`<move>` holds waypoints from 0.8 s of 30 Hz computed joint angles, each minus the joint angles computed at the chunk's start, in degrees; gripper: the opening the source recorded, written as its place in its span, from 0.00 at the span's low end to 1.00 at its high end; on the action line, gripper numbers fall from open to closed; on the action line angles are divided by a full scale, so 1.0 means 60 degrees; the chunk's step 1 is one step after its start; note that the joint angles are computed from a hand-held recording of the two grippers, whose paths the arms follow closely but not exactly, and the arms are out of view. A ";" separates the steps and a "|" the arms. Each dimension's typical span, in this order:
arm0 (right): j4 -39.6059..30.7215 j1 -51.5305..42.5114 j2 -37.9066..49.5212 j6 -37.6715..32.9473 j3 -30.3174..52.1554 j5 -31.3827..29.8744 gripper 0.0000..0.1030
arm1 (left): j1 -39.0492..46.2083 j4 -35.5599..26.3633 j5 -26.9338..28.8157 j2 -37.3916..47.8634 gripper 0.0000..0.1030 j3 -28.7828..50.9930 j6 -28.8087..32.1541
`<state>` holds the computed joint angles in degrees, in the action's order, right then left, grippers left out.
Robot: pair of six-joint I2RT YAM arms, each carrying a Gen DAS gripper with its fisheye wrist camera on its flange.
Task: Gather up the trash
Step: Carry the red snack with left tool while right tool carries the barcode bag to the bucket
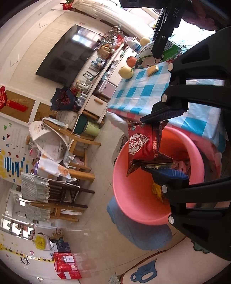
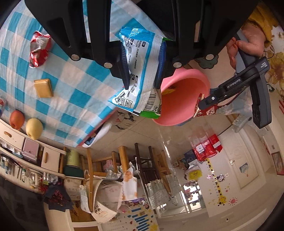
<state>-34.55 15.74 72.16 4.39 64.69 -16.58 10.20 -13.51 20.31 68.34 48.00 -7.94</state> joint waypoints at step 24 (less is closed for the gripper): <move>0.1355 0.0993 0.3086 0.1245 0.1418 0.0128 0.78 | 0.1171 0.1092 -0.0456 0.1492 0.82 -0.0200 0.0327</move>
<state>-26.42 21.70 90.67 11.86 73.19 -15.81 17.22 -6.96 17.57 77.29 46.80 -5.97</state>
